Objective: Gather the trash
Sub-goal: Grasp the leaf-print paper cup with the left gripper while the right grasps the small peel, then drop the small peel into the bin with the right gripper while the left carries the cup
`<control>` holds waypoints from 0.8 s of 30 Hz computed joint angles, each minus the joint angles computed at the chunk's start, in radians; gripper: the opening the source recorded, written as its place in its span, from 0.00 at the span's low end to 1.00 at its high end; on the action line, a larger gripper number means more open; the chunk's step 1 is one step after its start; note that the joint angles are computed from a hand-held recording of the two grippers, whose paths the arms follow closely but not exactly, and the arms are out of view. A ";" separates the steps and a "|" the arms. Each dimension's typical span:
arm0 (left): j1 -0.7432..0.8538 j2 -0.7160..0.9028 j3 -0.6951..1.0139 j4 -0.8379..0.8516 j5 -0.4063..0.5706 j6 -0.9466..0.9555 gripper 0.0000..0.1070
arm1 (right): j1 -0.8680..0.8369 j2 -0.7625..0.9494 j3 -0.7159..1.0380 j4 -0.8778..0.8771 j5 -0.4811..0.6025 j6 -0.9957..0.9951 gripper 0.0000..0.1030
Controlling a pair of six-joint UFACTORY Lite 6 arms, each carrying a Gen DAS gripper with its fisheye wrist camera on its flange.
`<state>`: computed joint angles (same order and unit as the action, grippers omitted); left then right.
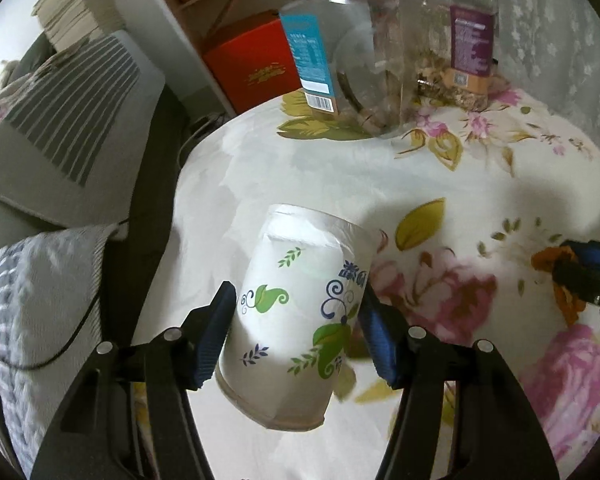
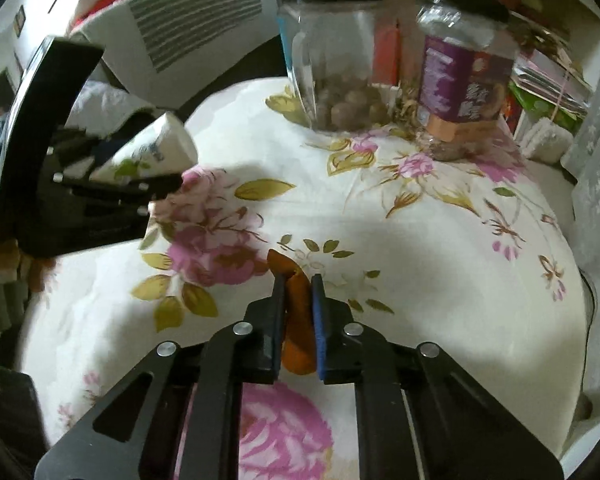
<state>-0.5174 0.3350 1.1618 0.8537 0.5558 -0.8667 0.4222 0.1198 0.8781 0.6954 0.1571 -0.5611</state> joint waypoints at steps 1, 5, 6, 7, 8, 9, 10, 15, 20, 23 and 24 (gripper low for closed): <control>-0.016 -0.030 -0.020 0.004 0.020 -0.016 0.56 | 0.007 -0.038 -0.018 -0.072 0.004 0.078 0.11; -0.074 -0.166 -0.094 -0.007 0.097 -0.054 0.56 | 0.043 -0.177 -0.070 -0.370 0.028 0.395 0.11; -0.095 -0.204 -0.111 -0.012 0.123 -0.065 0.56 | 0.049 -0.202 -0.077 -0.423 0.034 0.455 0.11; -0.117 -0.240 -0.127 -0.017 0.148 -0.078 0.56 | 0.056 -0.247 -0.097 -0.479 0.048 0.518 0.11; -0.136 -0.266 -0.138 -0.020 0.168 -0.089 0.56 | 0.062 -0.290 -0.112 -0.515 0.065 0.563 0.11; -0.165 -0.301 -0.153 -0.023 0.197 -0.107 0.56 | 0.069 -0.332 -0.127 -0.543 0.084 0.601 0.11; -0.196 -0.331 -0.165 -0.027 0.227 -0.122 0.56 | 0.078 -0.365 -0.140 -0.583 0.096 0.648 0.11; -0.343 -0.438 -0.201 -0.033 0.354 -0.209 0.57 | 0.114 -0.571 -0.214 -0.775 0.190 0.871 0.11; -0.515 -0.496 -0.195 -0.029 0.465 -0.353 0.57 | 0.112 -0.820 -0.286 -0.859 0.325 0.998 0.11; -0.619 -0.508 -0.183 -0.009 0.504 -0.475 0.57 | 0.099 -0.961 -0.329 -0.925 0.395 1.044 0.11; -0.654 -0.505 -0.175 0.001 0.513 -0.520 0.57 | 0.084 -0.998 -0.342 -0.927 0.407 1.040 0.11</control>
